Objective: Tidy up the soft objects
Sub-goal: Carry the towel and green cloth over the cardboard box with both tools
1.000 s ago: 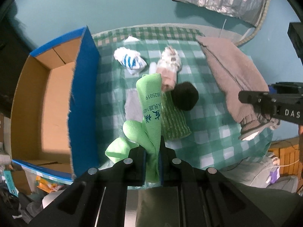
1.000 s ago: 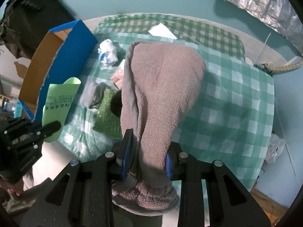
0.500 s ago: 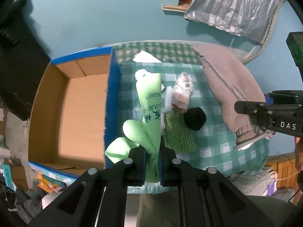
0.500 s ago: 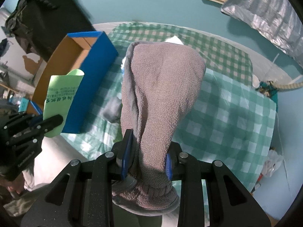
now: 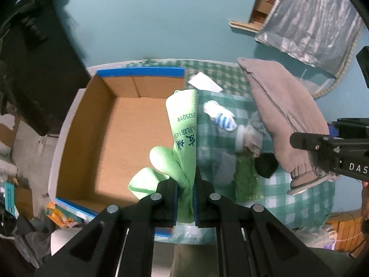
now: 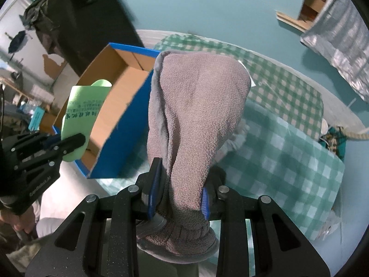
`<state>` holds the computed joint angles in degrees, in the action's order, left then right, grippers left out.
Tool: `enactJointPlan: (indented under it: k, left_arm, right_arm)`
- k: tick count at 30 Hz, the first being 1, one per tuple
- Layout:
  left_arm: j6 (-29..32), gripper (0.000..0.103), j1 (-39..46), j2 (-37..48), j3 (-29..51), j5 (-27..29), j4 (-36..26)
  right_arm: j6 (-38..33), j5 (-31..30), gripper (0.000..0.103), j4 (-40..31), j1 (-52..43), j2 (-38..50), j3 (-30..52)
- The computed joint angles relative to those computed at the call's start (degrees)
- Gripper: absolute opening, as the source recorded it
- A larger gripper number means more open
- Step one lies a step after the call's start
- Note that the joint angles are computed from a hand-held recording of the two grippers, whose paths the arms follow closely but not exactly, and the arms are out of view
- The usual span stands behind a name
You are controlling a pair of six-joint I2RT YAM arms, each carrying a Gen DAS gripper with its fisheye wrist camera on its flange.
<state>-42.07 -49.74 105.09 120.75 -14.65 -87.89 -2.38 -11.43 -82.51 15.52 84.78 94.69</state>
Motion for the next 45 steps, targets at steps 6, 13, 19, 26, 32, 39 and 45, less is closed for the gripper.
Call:
enactJointPlan:
  k: [6, 13, 19, 26, 32, 39, 45]
  left_arm:
    - [0.3, 0.01, 3.4, -3.4, -4.7, -0.4, 1.3]
    - [1.5, 0.01, 8.2, -8.1, -11.4, 0.6, 3.5]
    - [3.7, 0.01, 12.9, -10.4, -15.0, 1.9, 5.0]
    - [7.0, 0.01, 18.2, -12.8, -19.2, 3.1, 6.9]
    - [8.1, 0.01, 21.6, -14.5, -23.4, 4.3, 8.7]
    - [9.6, 0.01, 25.0, -15.1, -26.5, 5.5, 10.5]
    - [9.7, 0.029, 26.0, -14.6, -26.7, 5.7, 9.8]
  right_arm:
    - [2.8, 0.9, 0.028, 1.0, 6.2, 5.8, 5.8]
    - [6.0, 1.1, 0.028, 1.6, 12.7, 13.8, 13.4]
    - [7.6, 1.7, 0.028, 1.4, 17.2, 21.1, 21.0]
    - [8.8, 2.4, 0.028, 0.0, 21.0, 29.0, 29.2]
    - [8.9, 2.5, 0.028, -1.7, 23.7, 35.0, 34.8]
    - [9.1, 3.2, 0.029, -4.5, 25.0, 41.3, 42.3]
    - [10.3, 3.9, 0.045, -5.4, 25.6, 44.2, 45.2]
